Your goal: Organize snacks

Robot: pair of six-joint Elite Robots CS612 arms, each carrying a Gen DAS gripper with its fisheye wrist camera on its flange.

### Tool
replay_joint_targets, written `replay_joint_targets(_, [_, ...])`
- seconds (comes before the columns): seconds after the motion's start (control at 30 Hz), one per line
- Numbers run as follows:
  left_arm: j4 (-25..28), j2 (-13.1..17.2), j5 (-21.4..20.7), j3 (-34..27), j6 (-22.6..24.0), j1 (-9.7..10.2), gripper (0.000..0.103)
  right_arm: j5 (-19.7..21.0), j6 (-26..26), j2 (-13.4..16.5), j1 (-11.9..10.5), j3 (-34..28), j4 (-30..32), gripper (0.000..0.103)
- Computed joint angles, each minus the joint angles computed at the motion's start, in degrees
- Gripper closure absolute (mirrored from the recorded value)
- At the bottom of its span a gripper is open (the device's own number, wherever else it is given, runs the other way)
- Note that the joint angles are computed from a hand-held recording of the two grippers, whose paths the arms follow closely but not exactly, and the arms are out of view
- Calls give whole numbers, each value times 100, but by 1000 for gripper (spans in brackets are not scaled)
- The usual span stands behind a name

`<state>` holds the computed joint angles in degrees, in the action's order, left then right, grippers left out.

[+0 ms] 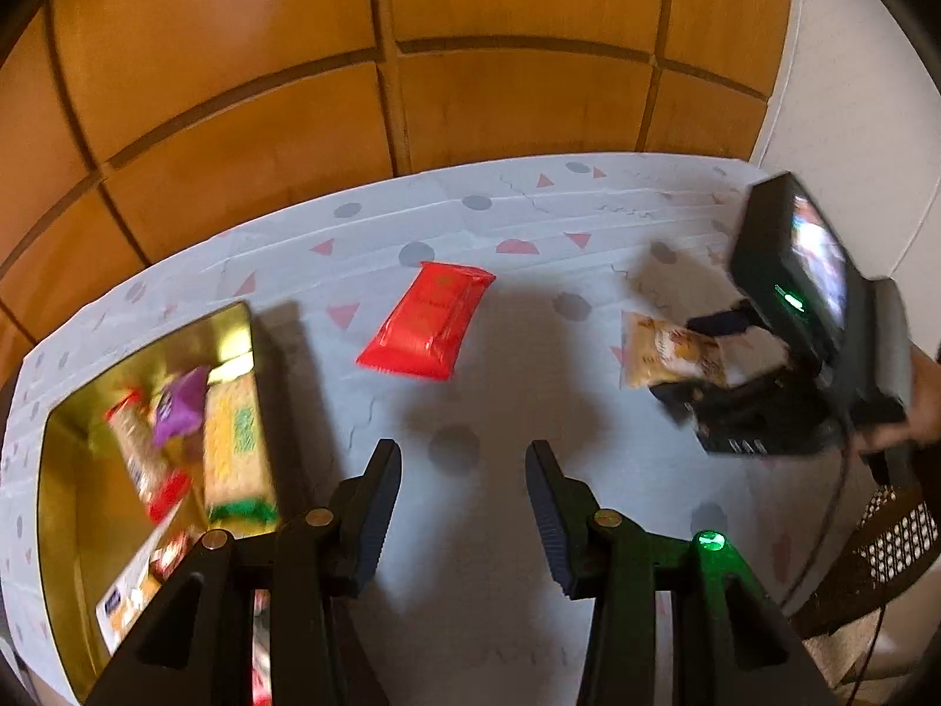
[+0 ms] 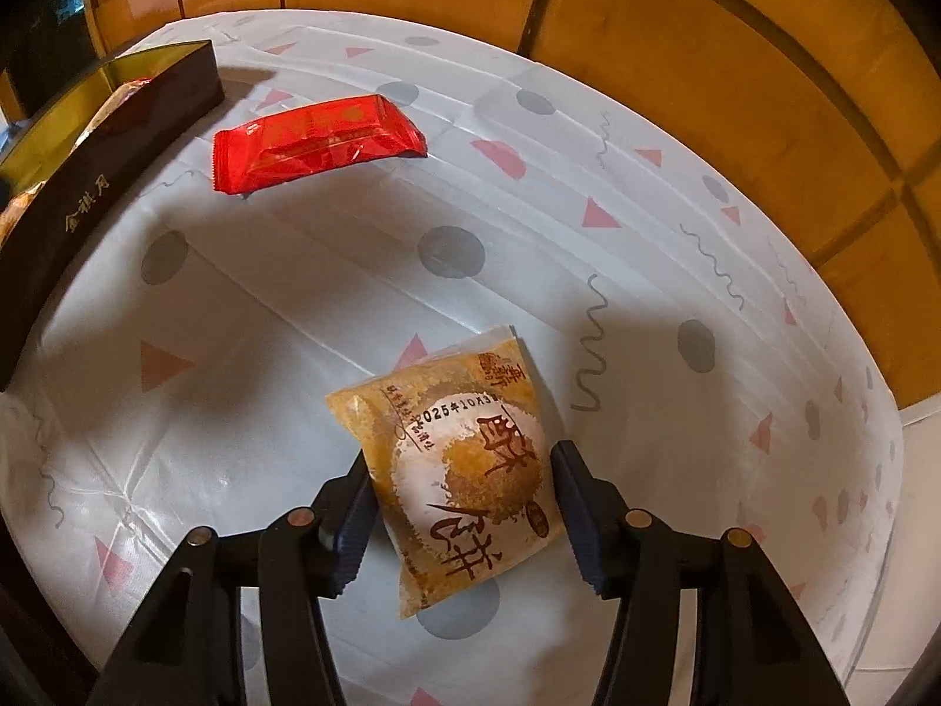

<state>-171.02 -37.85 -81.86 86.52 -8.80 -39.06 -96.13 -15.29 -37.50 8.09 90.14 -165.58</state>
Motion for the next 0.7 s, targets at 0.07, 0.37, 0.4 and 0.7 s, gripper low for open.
replay_joint_targets(0.07, [346,148,20,-326,53,37,57,9,27,-5,-15,-18,54,41])
replay_joint_targets(0.37, [1512,740,50,-1567,372,137,51,92,8,42,-53,-159,162,20])
replay_joint_targets(0.4, [1656,811,57,-1706,415,143,51,68,11,41,-49,-155,157,19])
replay_joint_targets(0.7, [2327,1314,55,-2613,631,209,51,36,17,76,-62,-244,292,18])
